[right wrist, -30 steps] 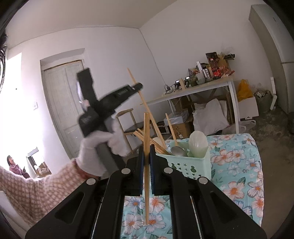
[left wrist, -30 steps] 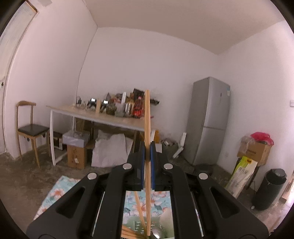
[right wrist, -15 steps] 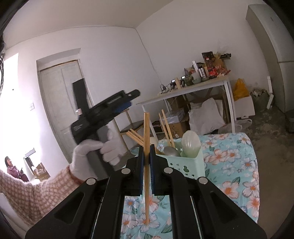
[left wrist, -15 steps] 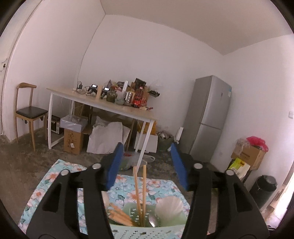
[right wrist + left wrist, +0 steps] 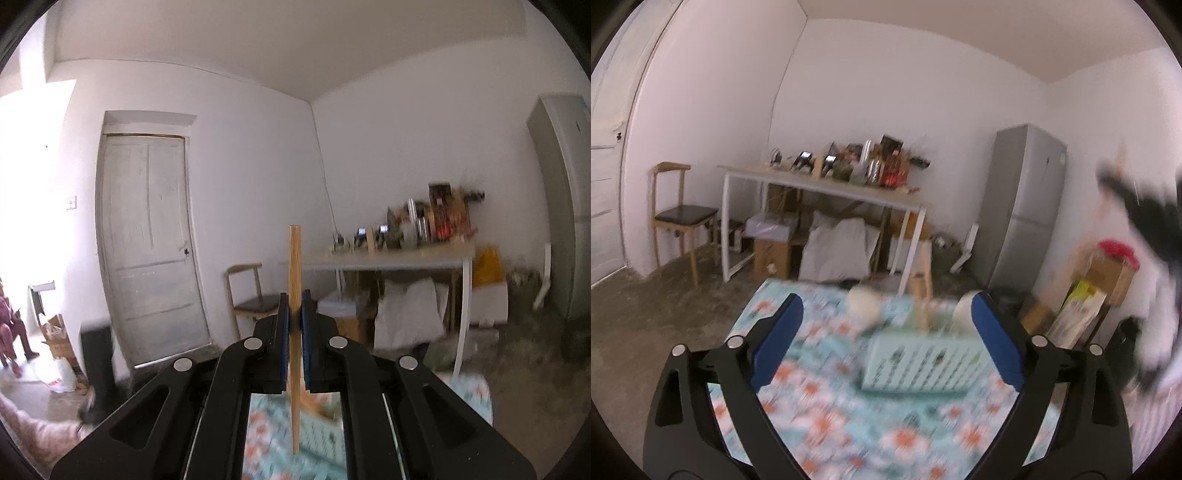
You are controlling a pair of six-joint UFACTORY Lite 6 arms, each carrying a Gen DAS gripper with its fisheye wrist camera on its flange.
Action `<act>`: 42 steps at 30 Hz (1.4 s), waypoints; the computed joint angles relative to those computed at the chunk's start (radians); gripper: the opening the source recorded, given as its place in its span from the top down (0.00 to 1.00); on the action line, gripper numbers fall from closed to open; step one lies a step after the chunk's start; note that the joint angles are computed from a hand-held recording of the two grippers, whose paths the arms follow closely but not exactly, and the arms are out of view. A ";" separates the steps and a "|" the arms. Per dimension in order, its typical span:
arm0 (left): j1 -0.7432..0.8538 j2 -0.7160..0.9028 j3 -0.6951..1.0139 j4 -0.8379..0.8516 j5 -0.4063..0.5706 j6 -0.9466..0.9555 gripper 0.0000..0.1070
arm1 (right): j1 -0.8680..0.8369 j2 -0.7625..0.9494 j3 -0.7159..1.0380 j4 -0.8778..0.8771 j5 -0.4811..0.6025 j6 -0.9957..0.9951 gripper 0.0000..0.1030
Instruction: Organize utensils
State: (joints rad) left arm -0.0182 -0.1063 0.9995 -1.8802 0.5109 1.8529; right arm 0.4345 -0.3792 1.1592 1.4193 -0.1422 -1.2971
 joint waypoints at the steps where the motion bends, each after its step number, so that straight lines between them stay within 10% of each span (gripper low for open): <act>1: 0.021 -0.017 -0.048 -0.025 -0.002 0.045 0.16 | -0.001 0.027 0.028 -0.003 -0.002 -0.005 0.94; 11: 0.226 0.019 -0.216 0.014 0.072 0.067 0.14 | -0.045 0.437 0.373 0.072 -0.026 -0.113 0.94; 23: 0.251 0.023 -0.264 -0.128 0.063 0.216 0.13 | -0.016 0.610 0.368 0.283 -0.151 -0.369 0.93; 25: 0.244 0.014 -0.272 -0.161 0.050 0.238 0.13 | -0.020 0.589 0.338 0.330 -0.169 -0.394 0.86; 27: 0.236 0.002 -0.275 -0.174 0.033 0.243 0.12 | -0.021 0.532 0.272 0.259 -0.182 -0.284 0.57; 34: 0.192 -0.068 -0.279 -0.155 -0.062 0.220 0.12 | 0.004 0.190 -0.055 0.045 -0.174 0.097 0.44; 42: 0.072 -0.131 -0.250 0.006 -0.257 0.045 0.12 | 0.378 0.114 -0.239 0.326 -0.685 0.047 0.09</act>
State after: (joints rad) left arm 0.0539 -0.2370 0.7500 -1.8744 0.2539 1.8976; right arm 0.8120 -0.2651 0.9207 1.7453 -0.8276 -1.2499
